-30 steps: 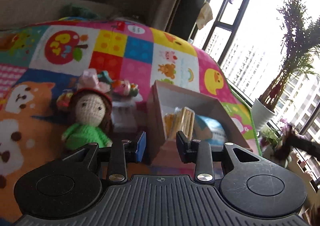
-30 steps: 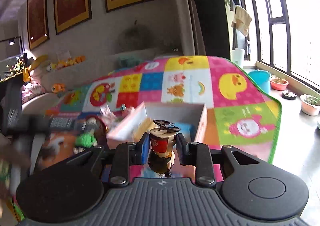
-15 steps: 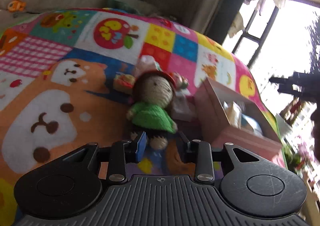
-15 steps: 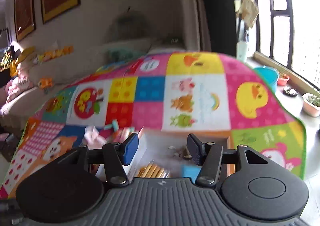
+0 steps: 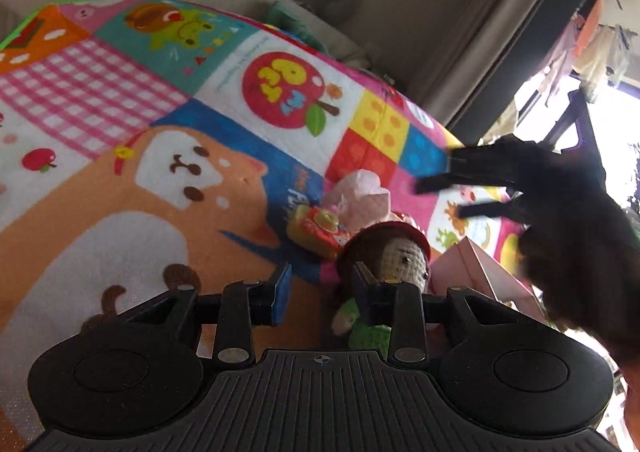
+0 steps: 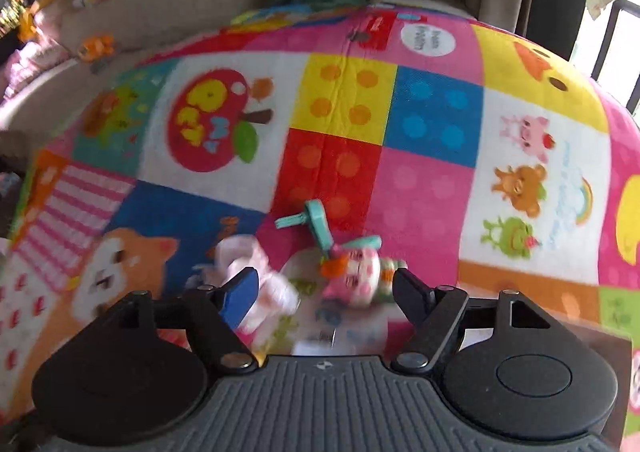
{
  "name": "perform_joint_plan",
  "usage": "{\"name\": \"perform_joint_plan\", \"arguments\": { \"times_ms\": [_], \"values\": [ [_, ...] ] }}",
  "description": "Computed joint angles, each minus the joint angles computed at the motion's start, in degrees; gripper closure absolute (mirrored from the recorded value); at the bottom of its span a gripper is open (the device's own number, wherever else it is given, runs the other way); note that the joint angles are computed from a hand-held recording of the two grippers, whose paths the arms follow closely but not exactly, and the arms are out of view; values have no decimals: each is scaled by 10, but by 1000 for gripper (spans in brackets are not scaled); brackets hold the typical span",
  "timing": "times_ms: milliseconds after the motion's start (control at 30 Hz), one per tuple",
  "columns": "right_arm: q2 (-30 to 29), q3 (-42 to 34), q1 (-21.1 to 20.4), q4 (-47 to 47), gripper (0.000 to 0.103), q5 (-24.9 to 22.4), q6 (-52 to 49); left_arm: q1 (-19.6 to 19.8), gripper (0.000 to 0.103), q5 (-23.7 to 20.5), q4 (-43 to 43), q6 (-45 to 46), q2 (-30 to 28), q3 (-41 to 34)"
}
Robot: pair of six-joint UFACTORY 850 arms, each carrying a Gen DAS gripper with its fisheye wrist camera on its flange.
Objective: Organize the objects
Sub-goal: 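Open the right gripper to drop the keychain figure into the box, then grasp the teal plastic toy with the right gripper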
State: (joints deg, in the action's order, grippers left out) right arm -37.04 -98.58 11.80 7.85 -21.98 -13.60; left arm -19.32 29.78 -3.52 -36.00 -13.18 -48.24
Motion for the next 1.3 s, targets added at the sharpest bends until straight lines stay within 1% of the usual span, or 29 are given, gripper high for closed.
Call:
{"name": "perform_joint_plan", "arguments": {
  "times_ms": [33,67,133,200,233,300,333,400,433,467,500,567,633,667,700,733,800,833,867,900,933,1000,1033,1067,1100,1133,1167,1200,1300],
  "values": [
    [-28,-36,5,-47,28,-17,47,0,67,5,9,-7,1,2],
    [-60,-80,8,-69,29,-44,72,1,67,8,16,-16,2,4],
    [-111,-149,9,-84,29,-83,114,4,67,16,32,-36,5,7],
    [-158,-216,7,-67,29,-124,126,8,67,23,51,-61,7,11],
    [-173,-236,8,-80,29,-131,145,10,67,26,54,-68,8,13],
    [-197,-267,10,-103,39,-144,158,12,67,27,52,-76,10,15],
    [-201,-271,11,-110,44,-146,157,13,67,27,50,-78,11,16],
    [-189,-252,10,-103,47,-137,141,14,67,25,43,-82,12,16],
    [-180,-239,8,-97,51,-136,135,15,67,24,36,-80,13,18],
    [-169,-223,6,-85,67,-134,125,15,67,24,28,-76,15,19],
    [-161,-214,4,-64,84,-144,104,15,67,25,20,-72,16,20],
    [-141,-182,-1,-35,90,-155,88,14,67,28,3,-60,19,24],
    [-106,-122,1,-35,92,-133,78,13,67,30,-15,-48,22,27],
    [-84,-86,4,-39,92,-113,72,13,67,30,-26,-40,23,28],
    [-66,-57,5,-34,92,-105,61,12,67,28,-40,-30,24,28],
    [-50,-34,5,-19,92,-104,47,11,67,25,-54,-19,25,27],
    [-15,13,4,23,92,-117,3,11,67,21,-65,-12,27,28],
    [-2,26,4,41,92,-141,-27,12,67,19,-61,-18,27,29],
    [2,21,1,59,92,-179,-59,14,67,17,-51,-28,27,29],
    [15,33,1,69,92,-195,-83,16,67,16,-38,-39,27,28],
    [35,52,4,72,92,-186,-104,17,67,15,-23,-50,26,27],
    [60,71,10,57,84,-137,-121,18,67,16,-1,-60,25,27],
    [64,72,12,39,72,-105,-109,17,67,16,5,-60,25,27],
    [62,69,15,6,61,-69,-78,17,67,15,12,-62,24,26],
    [54,63,20,-45,57,-36,-35,17,67,14,19,-67,23,25],
    [39,45,26,-95,57,-20,13,18,67,14,24,-72,22,25],
    [18,19,29,-126,57,-17,49,18,67,13,26,-77,20,24],
    [-5,-9,30,-136,57,-20,73,18,67,13,26,-80,19,23],
    [-81,-111,29,-115,57,-49,95,20,67,11,20,-82,14,20]
  ]
}}
